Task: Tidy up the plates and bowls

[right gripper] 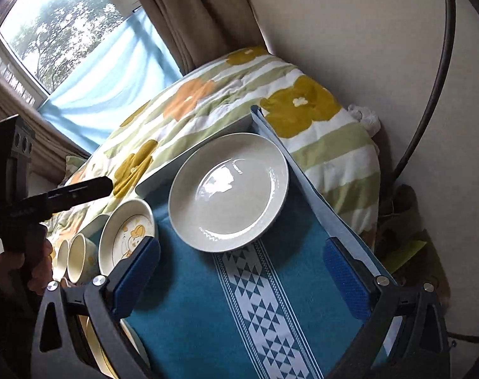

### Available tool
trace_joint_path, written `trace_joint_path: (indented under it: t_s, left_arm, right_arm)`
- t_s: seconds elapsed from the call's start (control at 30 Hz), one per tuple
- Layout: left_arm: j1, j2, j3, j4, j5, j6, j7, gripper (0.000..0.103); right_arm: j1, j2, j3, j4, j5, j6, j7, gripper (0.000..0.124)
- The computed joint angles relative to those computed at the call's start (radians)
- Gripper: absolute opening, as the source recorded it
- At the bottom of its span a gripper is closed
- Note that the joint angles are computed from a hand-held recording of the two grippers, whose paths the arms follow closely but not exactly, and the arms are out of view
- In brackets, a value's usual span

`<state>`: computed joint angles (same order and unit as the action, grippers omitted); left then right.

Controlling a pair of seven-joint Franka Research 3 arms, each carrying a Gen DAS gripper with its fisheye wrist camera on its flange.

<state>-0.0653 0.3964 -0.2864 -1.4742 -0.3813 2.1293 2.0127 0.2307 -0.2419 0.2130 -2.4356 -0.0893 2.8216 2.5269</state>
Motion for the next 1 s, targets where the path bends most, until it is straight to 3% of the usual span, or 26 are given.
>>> trace_joint_path:
  t_s: [0.03, 0.1, 0.2, 0.27, 0.5, 0.63, 0.73, 1.0]
  left_arm:
    - [-0.012, 0.056, 0.005, 0.057, 0.022, -0.03, -0.019, 0.059]
    - [-0.022, 0.157, 0.002, 0.162, 0.043, -0.089, -0.042, 0.051]
    - [-0.027, 0.259, -0.01, 0.277, 0.065, -0.161, -0.058, 0.048]
    - [-0.036, 0.31, -0.012, 0.34, 0.086, -0.197, -0.069, 0.047]
    - [-0.044, 0.398, -0.019, 0.454, 0.117, -0.269, -0.085, 0.023]
    - [-0.041, 0.385, -0.019, 0.422, 0.126, -0.25, -0.07, 0.015]
    - [-0.03, 0.367, -0.025, 0.383, 0.115, -0.219, -0.058, 0.014]
    - [-0.025, 0.266, -0.026, 0.236, 0.124, -0.12, -0.01, 0.015]
  right_arm:
    - [0.009, 0.028, -0.016, -0.001, 0.033, 0.03, -0.009, 0.091]
    - [0.027, 0.08, -0.043, 0.004, 0.096, 0.071, -0.037, 0.079]
    - [0.038, 0.135, -0.062, 0.019, 0.137, 0.096, -0.058, 0.064]
    - [0.043, 0.156, -0.07, 0.021, 0.153, 0.112, -0.049, 0.055]
    - [0.076, 0.219, -0.104, 0.049, 0.26, 0.138, -0.132, 0.033]
    - [0.073, 0.227, -0.113, 0.048, 0.204, 0.139, -0.072, 0.017]
    - [0.08, 0.234, -0.116, 0.049, 0.239, 0.156, -0.108, 0.014]
    - [0.072, 0.218, -0.121, 0.045, 0.127, 0.143, -0.052, 0.014]
